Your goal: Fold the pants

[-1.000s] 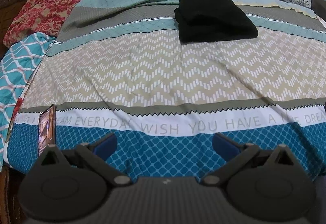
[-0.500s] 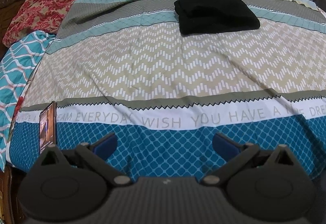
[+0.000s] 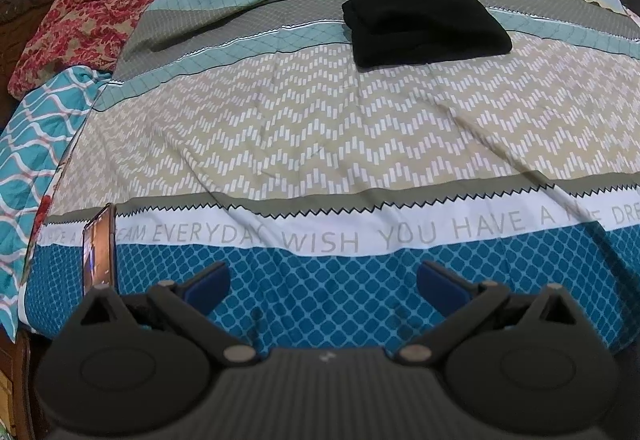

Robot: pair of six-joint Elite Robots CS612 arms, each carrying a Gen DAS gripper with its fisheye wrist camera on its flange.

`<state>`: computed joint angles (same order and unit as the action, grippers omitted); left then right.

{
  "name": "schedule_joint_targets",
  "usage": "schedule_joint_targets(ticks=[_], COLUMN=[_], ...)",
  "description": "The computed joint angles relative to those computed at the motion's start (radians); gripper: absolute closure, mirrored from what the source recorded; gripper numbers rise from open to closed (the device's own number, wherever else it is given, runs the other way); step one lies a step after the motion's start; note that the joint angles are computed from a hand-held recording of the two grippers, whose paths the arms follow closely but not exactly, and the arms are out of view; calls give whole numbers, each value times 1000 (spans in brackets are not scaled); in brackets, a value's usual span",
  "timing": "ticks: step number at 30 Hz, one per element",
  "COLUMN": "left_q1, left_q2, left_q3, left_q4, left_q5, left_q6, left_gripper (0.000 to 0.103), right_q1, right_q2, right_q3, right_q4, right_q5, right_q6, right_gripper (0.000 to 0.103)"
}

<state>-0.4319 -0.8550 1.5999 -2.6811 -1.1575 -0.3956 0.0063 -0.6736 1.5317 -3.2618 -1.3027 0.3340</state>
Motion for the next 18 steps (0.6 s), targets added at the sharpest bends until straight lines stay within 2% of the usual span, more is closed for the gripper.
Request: schedule_joint_targets(ticks=[18], left_q1=[-10], left_q2=[9], left_q3=[-15], left_q4=[30], left_q5=[18], left_q6=[21], left_gripper=[0], right_q1=[-16], right_q2=[4], right_q3=[2], right_q4=[4], right_q5=[32], right_q6=[18], right_gripper=[0])
